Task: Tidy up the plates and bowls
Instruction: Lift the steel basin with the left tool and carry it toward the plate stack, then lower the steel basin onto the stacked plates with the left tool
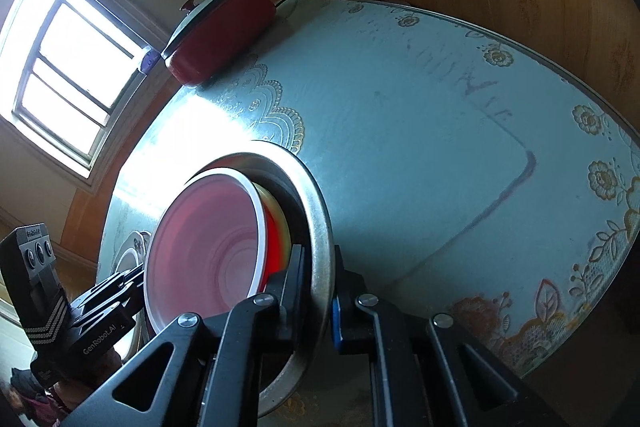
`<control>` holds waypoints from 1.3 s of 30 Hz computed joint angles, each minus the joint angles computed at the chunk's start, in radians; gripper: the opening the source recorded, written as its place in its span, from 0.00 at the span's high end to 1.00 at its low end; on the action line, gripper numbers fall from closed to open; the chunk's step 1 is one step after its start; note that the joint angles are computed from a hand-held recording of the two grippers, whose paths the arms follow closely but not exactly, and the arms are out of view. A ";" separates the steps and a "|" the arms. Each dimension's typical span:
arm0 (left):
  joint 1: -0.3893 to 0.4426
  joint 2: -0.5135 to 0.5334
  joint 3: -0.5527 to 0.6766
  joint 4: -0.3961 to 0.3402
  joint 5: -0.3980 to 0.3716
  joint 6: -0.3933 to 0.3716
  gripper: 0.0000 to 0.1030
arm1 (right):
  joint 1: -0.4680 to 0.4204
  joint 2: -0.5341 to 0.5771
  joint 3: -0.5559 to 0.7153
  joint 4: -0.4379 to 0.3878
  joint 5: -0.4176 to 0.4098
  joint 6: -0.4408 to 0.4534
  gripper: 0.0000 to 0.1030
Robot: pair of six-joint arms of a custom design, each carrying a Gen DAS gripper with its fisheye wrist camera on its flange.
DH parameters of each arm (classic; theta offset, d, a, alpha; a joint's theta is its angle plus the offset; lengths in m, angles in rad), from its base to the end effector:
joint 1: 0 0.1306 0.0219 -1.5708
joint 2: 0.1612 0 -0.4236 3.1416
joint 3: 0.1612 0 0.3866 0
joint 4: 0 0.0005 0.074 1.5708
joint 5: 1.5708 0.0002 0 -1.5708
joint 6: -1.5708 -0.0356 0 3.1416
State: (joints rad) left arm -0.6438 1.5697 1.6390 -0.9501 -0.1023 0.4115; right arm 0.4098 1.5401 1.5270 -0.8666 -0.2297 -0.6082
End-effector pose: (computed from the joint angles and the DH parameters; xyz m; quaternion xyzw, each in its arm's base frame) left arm 0.4375 -0.3244 0.4910 0.0918 0.9355 -0.1285 0.3160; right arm 0.4856 0.2192 0.4617 0.0540 0.9339 0.2581 0.2413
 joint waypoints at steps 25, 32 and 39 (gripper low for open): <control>0.025 -0.056 -0.023 -0.019 0.140 -0.116 0.85 | 0.086 -0.124 -0.135 0.063 0.085 -0.292 0.91; 0.027 -0.093 -0.038 -0.010 0.174 -0.153 0.85 | 0.135 -0.163 -0.156 0.073 0.152 -0.352 0.91; 0.047 -0.148 -0.059 -0.002 0.224 -0.176 0.85 | 0.187 -0.185 -0.122 0.057 0.222 -0.365 0.91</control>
